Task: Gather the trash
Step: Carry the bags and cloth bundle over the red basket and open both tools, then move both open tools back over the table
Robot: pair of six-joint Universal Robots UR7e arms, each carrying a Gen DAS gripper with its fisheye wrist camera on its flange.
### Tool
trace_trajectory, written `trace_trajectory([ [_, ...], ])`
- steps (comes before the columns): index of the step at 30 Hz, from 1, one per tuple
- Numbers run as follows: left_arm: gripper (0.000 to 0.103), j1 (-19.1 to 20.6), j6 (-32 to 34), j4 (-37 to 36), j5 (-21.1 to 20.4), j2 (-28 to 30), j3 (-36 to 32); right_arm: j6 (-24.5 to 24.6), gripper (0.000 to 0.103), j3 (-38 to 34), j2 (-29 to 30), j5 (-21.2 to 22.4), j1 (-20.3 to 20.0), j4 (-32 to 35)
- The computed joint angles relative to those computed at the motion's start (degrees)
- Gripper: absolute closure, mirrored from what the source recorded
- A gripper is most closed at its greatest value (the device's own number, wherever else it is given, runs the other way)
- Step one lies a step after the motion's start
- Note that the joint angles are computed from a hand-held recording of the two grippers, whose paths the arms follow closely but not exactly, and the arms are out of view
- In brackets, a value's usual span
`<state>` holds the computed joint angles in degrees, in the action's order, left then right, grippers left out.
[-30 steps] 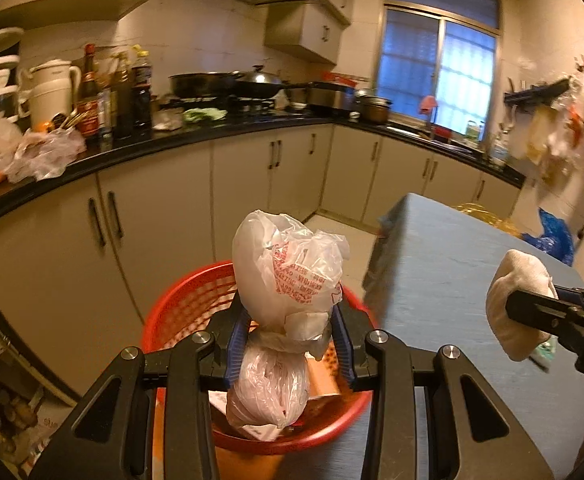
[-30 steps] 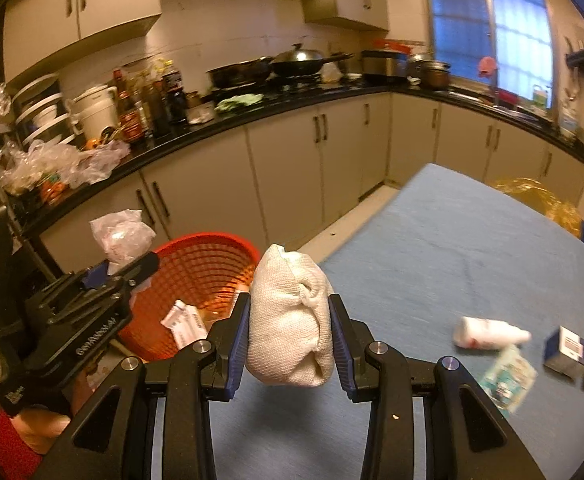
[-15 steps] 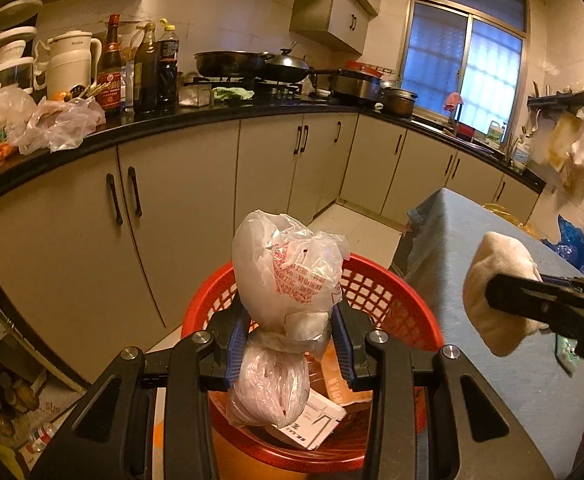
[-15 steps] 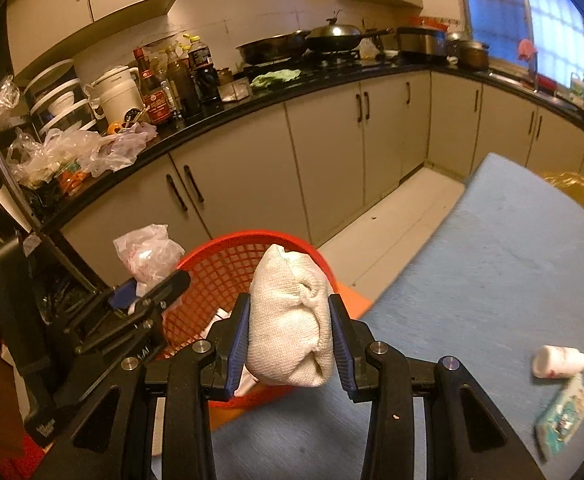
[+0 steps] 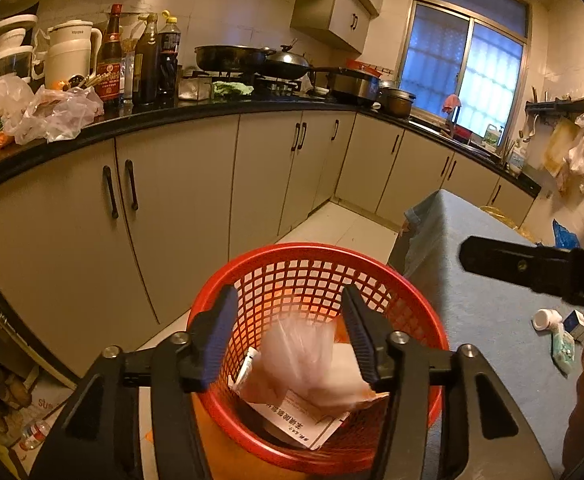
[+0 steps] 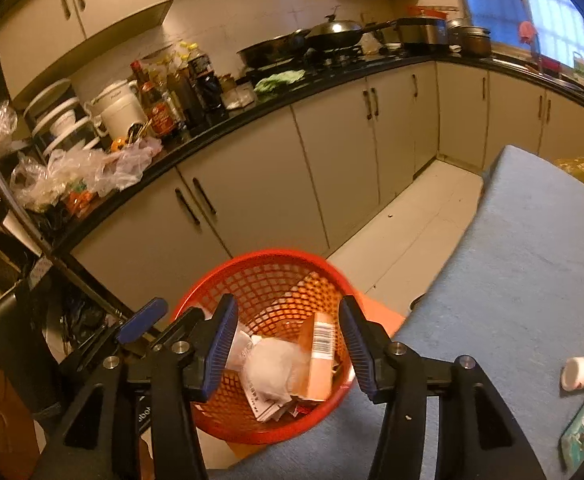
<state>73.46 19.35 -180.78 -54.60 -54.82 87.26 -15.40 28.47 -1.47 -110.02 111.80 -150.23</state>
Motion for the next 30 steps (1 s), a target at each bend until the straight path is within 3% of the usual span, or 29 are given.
trace_trajectory([
  [7, 0.047, -1.70, 0.12, 0.08, -1.63, -1.10, 2.11, 0.66, 0.047, 16.88, -9.35, -1.14, -0.61, -11.04],
  [18, 0.041, -8.08, 3.45, 3.31, -4.70, -0.11, 5.89, 0.74, 0.047, 42.22, -24.93, -7.91, -3.55, -31.92],
  [24, 0.034, -11.48, 1.63, 12.59, -7.98, 2.11, 4.75, 4.19, 0.047, 53.52, -34.16, -10.53, -7.32, -41.11],
  [30, 0.022, -14.21, -0.52, 22.67, -10.03, 6.50, 0.31, 8.95, 0.046, 59.29, -41.28, -14.65, -11.45, -43.92],
])
